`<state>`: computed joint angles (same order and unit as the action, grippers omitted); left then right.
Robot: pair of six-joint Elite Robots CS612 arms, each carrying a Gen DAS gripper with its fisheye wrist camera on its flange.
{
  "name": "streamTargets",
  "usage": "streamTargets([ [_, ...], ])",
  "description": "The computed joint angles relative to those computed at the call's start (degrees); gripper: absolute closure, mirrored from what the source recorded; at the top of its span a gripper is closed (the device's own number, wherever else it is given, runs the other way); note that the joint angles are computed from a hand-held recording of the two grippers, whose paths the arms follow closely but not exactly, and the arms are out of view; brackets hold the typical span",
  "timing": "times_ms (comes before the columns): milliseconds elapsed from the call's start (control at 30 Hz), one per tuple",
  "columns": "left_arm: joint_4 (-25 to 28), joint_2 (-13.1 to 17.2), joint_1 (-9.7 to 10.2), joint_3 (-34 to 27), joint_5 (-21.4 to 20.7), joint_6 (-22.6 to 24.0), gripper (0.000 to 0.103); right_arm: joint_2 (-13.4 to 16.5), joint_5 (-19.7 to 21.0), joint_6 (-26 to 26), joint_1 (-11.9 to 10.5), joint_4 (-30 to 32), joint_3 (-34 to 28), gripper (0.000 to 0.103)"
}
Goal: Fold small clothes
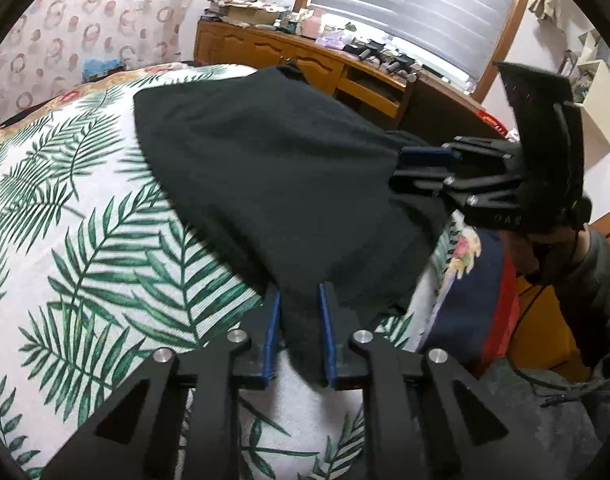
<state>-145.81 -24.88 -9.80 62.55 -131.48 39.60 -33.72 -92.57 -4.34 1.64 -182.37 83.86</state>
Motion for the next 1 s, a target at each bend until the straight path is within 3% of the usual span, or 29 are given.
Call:
streamTargets([
  [267, -3.19, 0.32, 0.15, -2.21, -4.11, -3.40, 0.093, -0.31, 2.50, -0.39, 0.14, -0.71, 0.48, 0.055],
  [333, -3.97, 0.79, 0.08, -3.64, -4.85, -4.98, 0.093, -0.54, 3.05, -0.40, 0.14, -1.38, 0.79, 0.050],
  [667, -5.66, 4.40, -1.02, -11.76, -3.70, -9.77, 0.093, -1.58, 3.63, -1.66, 0.46, -4.36, 2.25, 0.038],
  [1000, -4.99, 6.66, -1.17, -15.10, -2.51, -12.80, 0.093, 0.12, -1.99, -2.76, 0.51, 1.25, 0.79, 0.037],
])
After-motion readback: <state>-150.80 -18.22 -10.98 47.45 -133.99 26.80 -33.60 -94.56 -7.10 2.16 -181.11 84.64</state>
